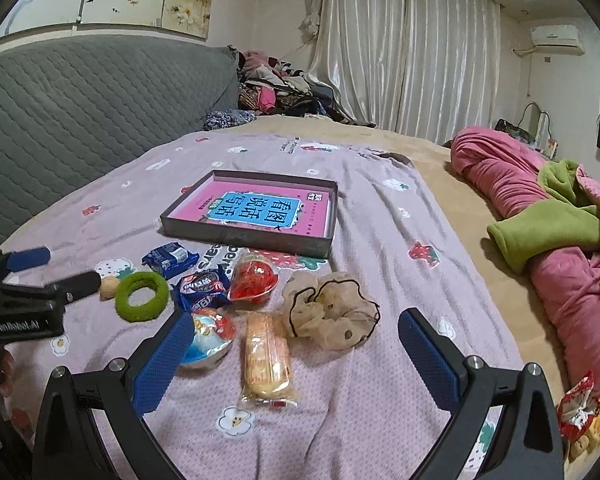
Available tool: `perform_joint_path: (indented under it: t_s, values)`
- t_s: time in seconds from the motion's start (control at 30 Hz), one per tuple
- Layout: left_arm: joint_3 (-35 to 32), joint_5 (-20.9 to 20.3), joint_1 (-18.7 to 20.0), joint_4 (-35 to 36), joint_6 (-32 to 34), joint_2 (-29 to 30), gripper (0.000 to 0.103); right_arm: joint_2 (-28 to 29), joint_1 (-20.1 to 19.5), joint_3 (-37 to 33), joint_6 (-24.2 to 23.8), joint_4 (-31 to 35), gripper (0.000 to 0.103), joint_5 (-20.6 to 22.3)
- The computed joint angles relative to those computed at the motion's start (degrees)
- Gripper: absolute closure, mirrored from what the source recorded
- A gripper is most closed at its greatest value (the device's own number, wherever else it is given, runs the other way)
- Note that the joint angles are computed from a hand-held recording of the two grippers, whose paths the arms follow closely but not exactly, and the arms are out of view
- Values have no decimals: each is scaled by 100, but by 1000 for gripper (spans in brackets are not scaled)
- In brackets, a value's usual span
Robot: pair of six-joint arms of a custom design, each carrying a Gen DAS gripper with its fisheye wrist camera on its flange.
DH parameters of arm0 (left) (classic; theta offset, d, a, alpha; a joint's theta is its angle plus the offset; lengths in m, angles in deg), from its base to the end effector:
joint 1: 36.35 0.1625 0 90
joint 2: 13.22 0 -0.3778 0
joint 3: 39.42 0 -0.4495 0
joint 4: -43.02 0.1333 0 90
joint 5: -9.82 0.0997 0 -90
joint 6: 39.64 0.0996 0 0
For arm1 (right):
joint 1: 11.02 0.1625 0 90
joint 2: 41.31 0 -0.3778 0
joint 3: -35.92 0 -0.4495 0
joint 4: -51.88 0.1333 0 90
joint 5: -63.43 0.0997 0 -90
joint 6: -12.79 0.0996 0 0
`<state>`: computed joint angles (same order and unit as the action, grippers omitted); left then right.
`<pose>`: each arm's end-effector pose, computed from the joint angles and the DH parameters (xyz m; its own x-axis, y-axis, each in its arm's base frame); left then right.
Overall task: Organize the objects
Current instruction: 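Move both tools toward the green ring and beige scrunchie, then grasp the green ring with the left tool while the right tool grasps the beige scrunchie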
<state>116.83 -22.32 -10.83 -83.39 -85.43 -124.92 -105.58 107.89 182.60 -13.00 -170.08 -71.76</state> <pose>-0.1515 -0.3135 0.1316 -0.7247 0.0651 -0.6860 0.5362 0.6785 -0.5021 0.2199 -0.2686 0.0876 -0.6540 -0.1283 0.7455 -0.6644 0.5687 -0.4849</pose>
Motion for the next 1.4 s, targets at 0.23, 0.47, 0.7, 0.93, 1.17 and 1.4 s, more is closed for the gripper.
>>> perform_joint_path:
  t_s: [0.23,0.47,0.7,0.93,1.17,1.4]
  values:
    - [-75,-42,323,-940,575,772,1,-41,-225,-79,-155,97,0,175]
    - [-221,-196,731,-2184,1472,1762,1,266,-534,-255,-354,-10,0,163]
    - [-531,-414,1135,-2963,1998,2467,1,270,-957,-392,-274,269,0,243]
    - [-874,-475,1419,-3289,2314,3048,1,400,-1283,-645,-339,608,0,387]
    - [-990,-565,1666,-3393,2483,3250,8,691,-1521,-1073,-435,967,1,275]
    - [-967,-398,1616,-3132,2348,3252,36,742,-1670,-1121,-427,1031,24,322]
